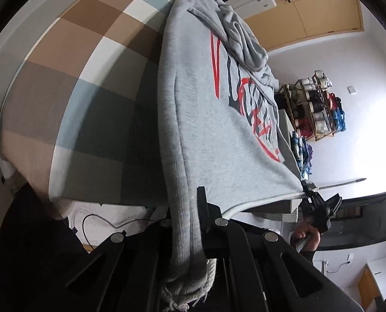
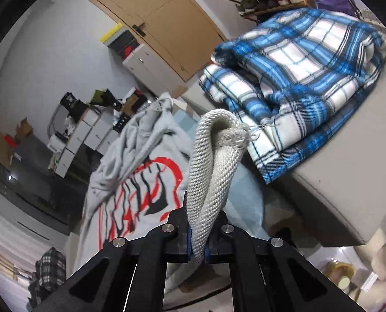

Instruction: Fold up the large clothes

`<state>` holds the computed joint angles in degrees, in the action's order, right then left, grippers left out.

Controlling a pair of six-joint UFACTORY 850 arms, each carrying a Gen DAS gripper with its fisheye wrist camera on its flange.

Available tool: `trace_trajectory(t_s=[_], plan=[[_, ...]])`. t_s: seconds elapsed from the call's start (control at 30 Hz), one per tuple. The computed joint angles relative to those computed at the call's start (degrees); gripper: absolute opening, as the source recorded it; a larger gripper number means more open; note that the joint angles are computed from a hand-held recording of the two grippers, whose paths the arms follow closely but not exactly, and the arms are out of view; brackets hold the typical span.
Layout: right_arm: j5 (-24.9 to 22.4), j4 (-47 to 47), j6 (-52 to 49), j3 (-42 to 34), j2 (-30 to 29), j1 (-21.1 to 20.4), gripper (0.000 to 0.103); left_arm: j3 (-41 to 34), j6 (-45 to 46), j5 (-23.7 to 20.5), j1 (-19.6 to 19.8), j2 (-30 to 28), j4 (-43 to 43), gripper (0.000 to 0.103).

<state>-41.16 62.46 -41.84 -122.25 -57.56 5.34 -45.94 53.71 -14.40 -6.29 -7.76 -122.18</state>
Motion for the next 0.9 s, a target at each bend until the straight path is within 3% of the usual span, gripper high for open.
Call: trace_trajectory(t_s=[0.23,0.53,0.67,0.77,0.83,0.9], plan=[[-0.3,10.8,-13.2,9.5,5.8,-1.6,0.005,1.9,3.4,-0.7,-1.0,1.6,-3.5,0.000],[-1.6,16.8,-19.6,21.2,13.0,-4.0,0.005,4.3,10.6,-1.9,-2.2,4.7,-10.8,0.000],[-1.6,20.1,-24.4,25.7,16.3,-4.7,0.005,6.8,20.2,-1.7,-2.2,8.0,-22.1,0.000],[-2.7,19.1,-22.9,23.9,15.8,-4.5,0.005,5.2,17.6,-2.2,0.3,7.9,-17.3,0.000],[-4.6,17.4,-20.5,20.1,13.9,-3.9,0.005,2.1,13.6,-2.2,3.2,6.4,-9.5,0.000],[-5.0,14.3,-16.2,13.4,10.8,-2.6,0.005,-2.8,7.3,0.8,5.7,3.8,0.7,0.000]])
